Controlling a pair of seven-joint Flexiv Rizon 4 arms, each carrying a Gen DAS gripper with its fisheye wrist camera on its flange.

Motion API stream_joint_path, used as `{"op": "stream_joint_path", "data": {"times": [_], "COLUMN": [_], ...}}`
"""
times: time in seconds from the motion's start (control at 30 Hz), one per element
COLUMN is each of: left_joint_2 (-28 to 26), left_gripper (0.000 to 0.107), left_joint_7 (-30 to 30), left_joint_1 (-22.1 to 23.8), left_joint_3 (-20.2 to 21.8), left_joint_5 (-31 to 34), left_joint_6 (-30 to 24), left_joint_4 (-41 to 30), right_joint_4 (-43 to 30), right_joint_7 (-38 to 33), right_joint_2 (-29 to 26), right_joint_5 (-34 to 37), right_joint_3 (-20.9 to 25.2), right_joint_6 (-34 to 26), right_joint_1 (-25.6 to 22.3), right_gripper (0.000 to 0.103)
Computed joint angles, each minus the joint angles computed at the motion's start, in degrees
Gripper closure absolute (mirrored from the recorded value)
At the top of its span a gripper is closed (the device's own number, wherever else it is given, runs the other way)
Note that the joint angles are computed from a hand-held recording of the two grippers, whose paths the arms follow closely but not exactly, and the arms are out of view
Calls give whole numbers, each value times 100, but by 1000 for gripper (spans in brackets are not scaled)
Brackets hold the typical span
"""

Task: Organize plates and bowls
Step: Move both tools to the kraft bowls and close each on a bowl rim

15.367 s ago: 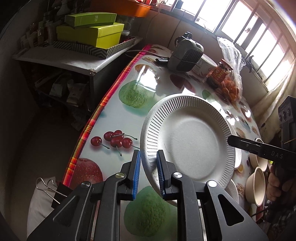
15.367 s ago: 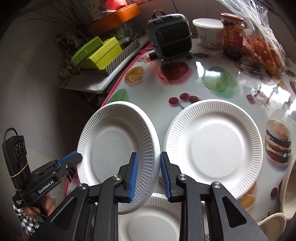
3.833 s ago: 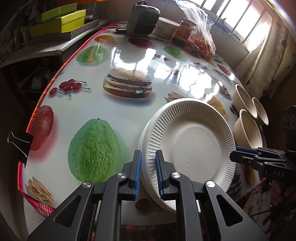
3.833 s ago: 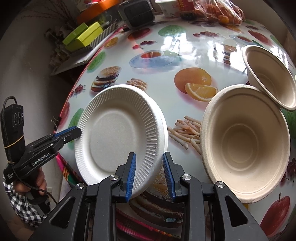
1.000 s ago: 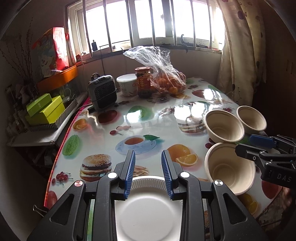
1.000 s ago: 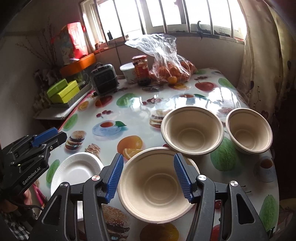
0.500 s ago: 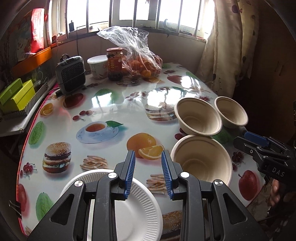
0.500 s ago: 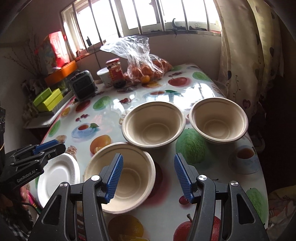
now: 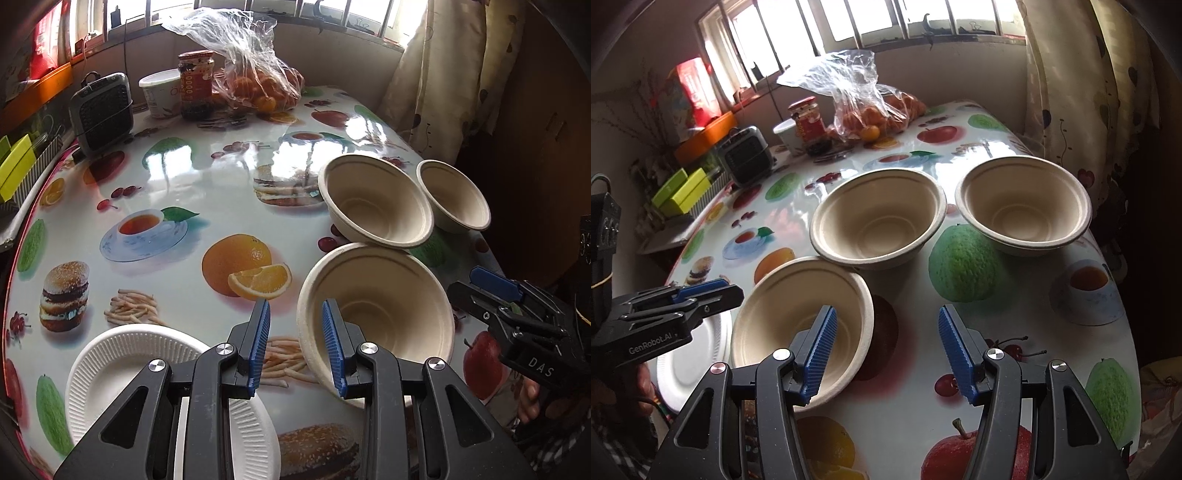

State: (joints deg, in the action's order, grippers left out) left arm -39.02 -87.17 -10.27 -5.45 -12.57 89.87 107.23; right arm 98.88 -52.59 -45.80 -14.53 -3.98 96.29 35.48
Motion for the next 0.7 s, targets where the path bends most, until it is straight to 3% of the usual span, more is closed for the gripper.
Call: {"op": "stream_joint_path", "data": {"times": [0.1,0.27,0.5,0.7], "left_joint_2": [-52,-76,-97,-89], "left_gripper": [76,76,76,76], "left_joint_7": [107,172,234,287], "left_joint_1": [260,268,274,285], "left_joint_3": [-357,-441,-477,-533], "left_joint_5": [-77,-113,-151,-165], "left_joint_6": [-75,-70,-110,-77], "left_joint_4": [-4,-22,-35,-9], "right_joint_4": [-66,-151,-267,-225], "right_joint_7": [-89,-314,-467,-521], "right_joint_2": [-61,-147,-231,-196], "right_joint_5": [-45,-112,-125,-91], "right_joint_3": [305,810,1090,1026], "right_joint_6": [-51,-17,-147,-117], "right_joint_1": [-236,-615,-794,-737], "right_gripper": [46,46,50,61]}}
